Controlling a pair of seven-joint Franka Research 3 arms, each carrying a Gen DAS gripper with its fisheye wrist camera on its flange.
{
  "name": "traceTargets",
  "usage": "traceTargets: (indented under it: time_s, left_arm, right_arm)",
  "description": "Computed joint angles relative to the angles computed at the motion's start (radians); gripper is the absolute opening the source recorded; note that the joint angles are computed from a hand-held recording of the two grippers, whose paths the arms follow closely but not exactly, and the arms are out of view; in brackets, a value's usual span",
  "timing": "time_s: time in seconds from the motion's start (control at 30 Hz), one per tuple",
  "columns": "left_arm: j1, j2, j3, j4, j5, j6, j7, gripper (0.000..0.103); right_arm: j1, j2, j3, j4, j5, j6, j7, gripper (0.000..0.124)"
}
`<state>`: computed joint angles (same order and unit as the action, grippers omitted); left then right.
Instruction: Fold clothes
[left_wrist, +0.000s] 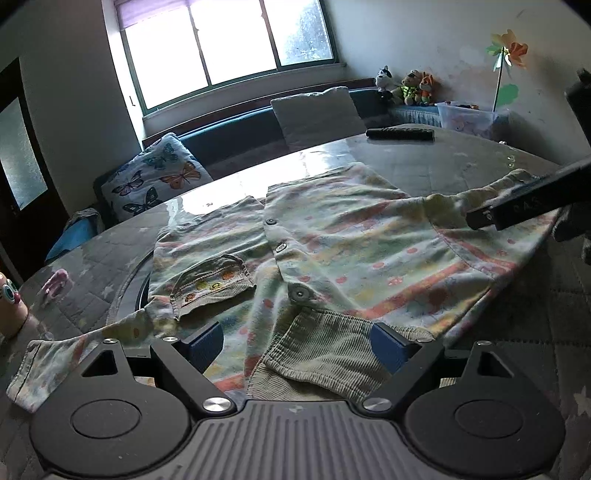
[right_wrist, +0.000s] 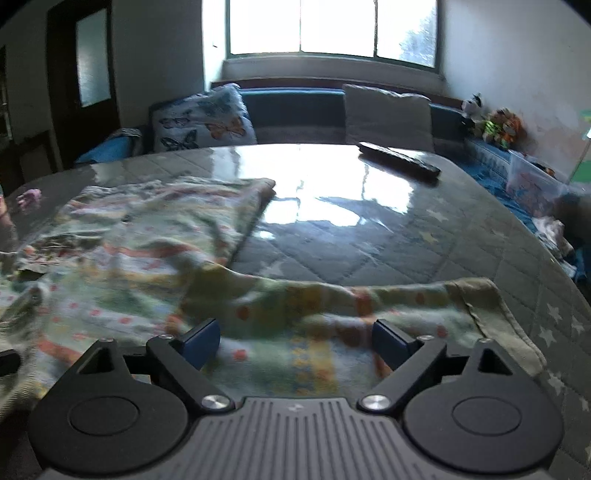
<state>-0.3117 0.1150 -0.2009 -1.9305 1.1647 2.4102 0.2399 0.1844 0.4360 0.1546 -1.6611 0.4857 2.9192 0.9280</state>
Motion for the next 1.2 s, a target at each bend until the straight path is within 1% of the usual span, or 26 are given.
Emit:
traceTargets:
  time_s: [0.17, 0.37, 0.47, 0.6, 0.7, 0.73, 0.83, 0.87, 1.03, 1.2]
  left_arm:
    - [0.008, -0.006, 0.004, 0.012, -0.011, 0.018, -0.012, 0.089]
    - [0.014, -0.003, 0.006, 0.028, -0.026, 0.019, -0.019, 0.091]
    - [0.013, 0.000, 0.007, 0.031, -0.032, 0.015, -0.019, 0.092]
    - [0.012, 0.000, 0.007, 0.034, -0.032, 0.011, -0.020, 0.093]
    - [0.012, -0.003, 0.008, 0.035, -0.027, 0.009, -0.024, 0.095]
    - [0.012, -0.001, 0.008, 0.038, -0.027, 0.008, -0.022, 0.095]
    - [0.011, 0.005, 0.007, 0.048, -0.025, 0.006, -0.018, 0.095]
    - [0.010, 0.007, 0.008, 0.052, -0.025, 0.007, -0.017, 0.096]
    - [0.005, 0.022, 0.010, 0.068, -0.027, 0.015, -0.005, 0.100]
    - [-0.002, 0.034, 0.014, 0.082, -0.026, 0.024, 0.002, 0.103]
  right_arm:
    - [0.019, -0.004, -0.043, -0.015, -0.036, 0.023, 0.052, 0.091]
    - [0.041, -0.005, -0.103, -0.023, -0.104, 0.047, 0.157, 0.090]
    - [0.036, -0.006, -0.116, -0.026, -0.128, 0.052, 0.200, 0.087]
    - [0.021, -0.008, -0.125, -0.033, -0.146, 0.074, 0.247, 0.080]
    - [0.003, -0.008, -0.124, -0.034, -0.146, 0.085, 0.270, 0.068]
    - [-0.004, -0.009, -0.122, -0.034, -0.143, 0.087, 0.277, 0.068]
    - [0.013, -0.004, -0.162, -0.033, -0.171, 0.104, 0.333, 0.067]
    - [0.009, -0.003, -0.165, -0.031, -0.175, 0.105, 0.344, 0.067]
    - [-0.019, 0.004, -0.155, -0.022, -0.183, 0.095, 0.365, 0.059]
    - [-0.018, 0.004, -0.161, -0.027, -0.200, 0.096, 0.380, 0.054]
